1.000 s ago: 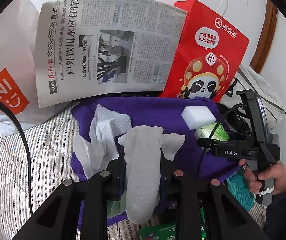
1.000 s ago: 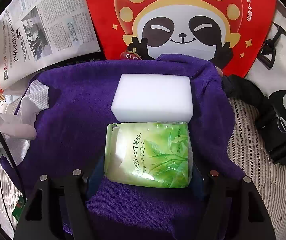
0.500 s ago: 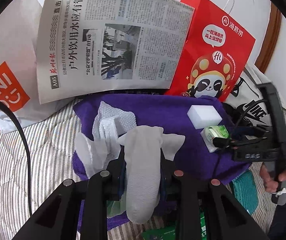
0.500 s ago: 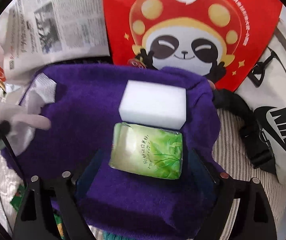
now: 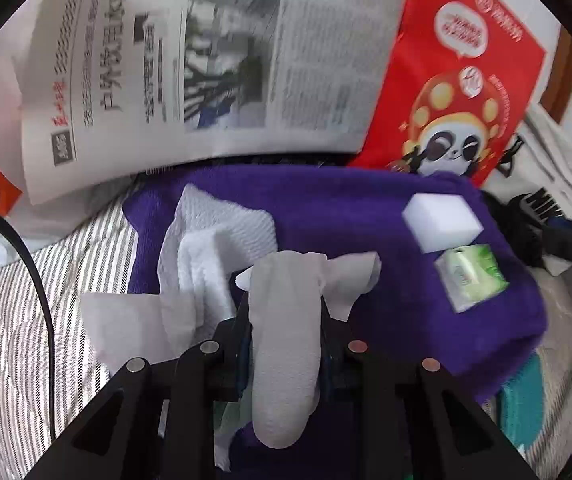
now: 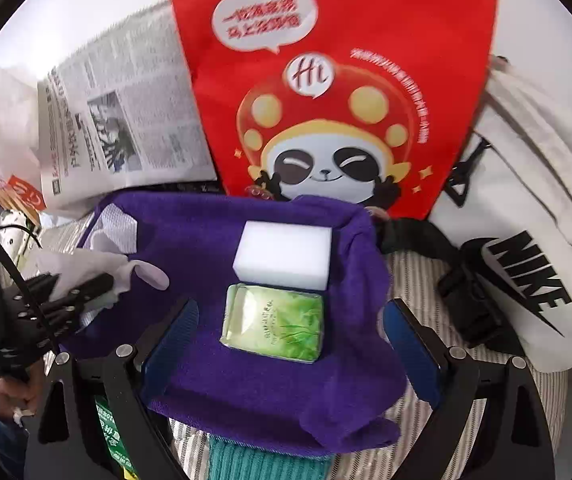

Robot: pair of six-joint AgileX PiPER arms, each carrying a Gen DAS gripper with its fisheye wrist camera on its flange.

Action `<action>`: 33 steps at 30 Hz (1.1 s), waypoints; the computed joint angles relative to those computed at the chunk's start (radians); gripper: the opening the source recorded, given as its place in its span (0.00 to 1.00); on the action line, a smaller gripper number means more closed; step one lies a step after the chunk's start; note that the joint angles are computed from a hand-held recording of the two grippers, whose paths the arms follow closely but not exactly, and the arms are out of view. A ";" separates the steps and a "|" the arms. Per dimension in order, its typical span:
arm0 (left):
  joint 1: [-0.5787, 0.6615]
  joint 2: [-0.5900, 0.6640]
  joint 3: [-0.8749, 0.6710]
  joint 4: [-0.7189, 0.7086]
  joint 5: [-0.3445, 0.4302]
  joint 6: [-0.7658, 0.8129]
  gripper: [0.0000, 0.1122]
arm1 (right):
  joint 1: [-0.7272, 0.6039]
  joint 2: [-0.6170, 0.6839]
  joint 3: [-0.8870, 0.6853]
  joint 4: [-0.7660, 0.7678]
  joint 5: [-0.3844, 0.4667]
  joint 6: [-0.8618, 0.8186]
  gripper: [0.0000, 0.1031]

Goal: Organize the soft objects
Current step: 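Lower the white gloves onto the towel and open the left tool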

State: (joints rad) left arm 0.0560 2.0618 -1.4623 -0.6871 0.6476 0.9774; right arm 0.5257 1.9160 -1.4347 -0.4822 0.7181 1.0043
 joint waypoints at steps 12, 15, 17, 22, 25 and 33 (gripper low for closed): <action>-0.049 0.027 -0.009 0.178 -0.023 -0.154 0.39 | -0.010 -0.069 0.076 -0.036 -0.025 0.058 0.90; -0.052 0.004 0.037 0.147 -0.045 -0.113 0.47 | -0.002 -0.085 0.089 -0.050 -0.034 0.068 0.90; -0.044 -0.005 0.043 0.123 -0.011 -0.091 0.54 | 0.003 -0.087 0.091 -0.057 -0.031 0.074 0.90; -0.048 -0.069 0.105 0.137 -0.011 -0.083 0.60 | 0.016 -0.103 0.099 -0.069 -0.027 0.091 0.90; -0.052 -0.128 0.157 0.159 -0.020 -0.083 0.66 | 0.026 -0.112 0.101 -0.082 -0.023 0.096 0.90; -0.009 -0.252 0.233 0.185 -0.012 -0.055 0.67 | 0.055 -0.128 0.098 -0.109 0.000 0.118 0.90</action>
State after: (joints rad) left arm 0.0467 1.8096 -1.2293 -0.5019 0.6356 0.9228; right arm 0.5809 1.7885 -1.3363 -0.5909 0.7186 1.1224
